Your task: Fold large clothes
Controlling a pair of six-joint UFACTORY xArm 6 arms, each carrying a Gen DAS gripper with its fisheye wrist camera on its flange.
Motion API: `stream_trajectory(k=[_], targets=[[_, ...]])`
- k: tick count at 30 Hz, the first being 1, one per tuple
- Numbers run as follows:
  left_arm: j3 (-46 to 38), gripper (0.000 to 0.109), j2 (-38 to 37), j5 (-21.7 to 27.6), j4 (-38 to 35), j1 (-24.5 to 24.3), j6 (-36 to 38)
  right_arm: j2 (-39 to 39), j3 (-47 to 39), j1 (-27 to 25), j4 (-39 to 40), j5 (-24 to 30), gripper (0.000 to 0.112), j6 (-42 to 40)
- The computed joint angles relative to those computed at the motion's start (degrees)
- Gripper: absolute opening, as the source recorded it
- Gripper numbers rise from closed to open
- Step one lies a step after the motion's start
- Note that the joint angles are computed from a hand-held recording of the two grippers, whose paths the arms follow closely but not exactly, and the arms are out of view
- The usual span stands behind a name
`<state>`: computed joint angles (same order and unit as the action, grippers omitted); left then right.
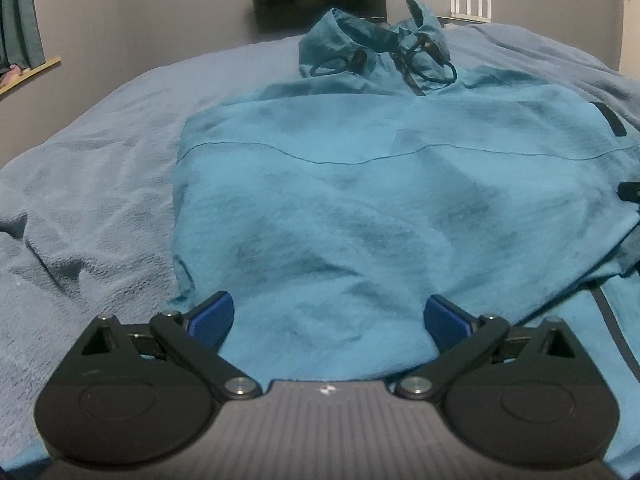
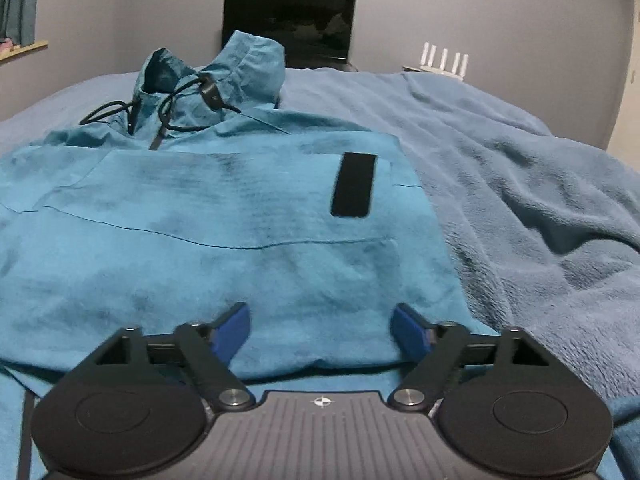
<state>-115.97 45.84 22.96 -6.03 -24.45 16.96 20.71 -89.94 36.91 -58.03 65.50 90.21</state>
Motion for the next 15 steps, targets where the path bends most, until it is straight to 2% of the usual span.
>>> stream_trajectory(k=[2,7,12,15], targets=[[0.9,0.103,-0.6,-0.5,2.0,-0.1,-1.8,-0.3,0.5,0.0,0.1,-0.1,0.088,1.5],[4.2,0.103,-3.0,-1.3,6.8,0.2,-6.4,-2.8,3.6,0.8,0.6,0.2,0.092,4.9],[7.5,0.103,-5.3,-2.7,13.3,0.3,-10.9,-4.2,4.8,1.9,1.1,2.0,0.092,7.0],[9.3,0.103,-6.6,-4.3,19.8,0.3,-15.3,-5.3,5.3,2.9,-0.4,3.6,0.093,8.8]])
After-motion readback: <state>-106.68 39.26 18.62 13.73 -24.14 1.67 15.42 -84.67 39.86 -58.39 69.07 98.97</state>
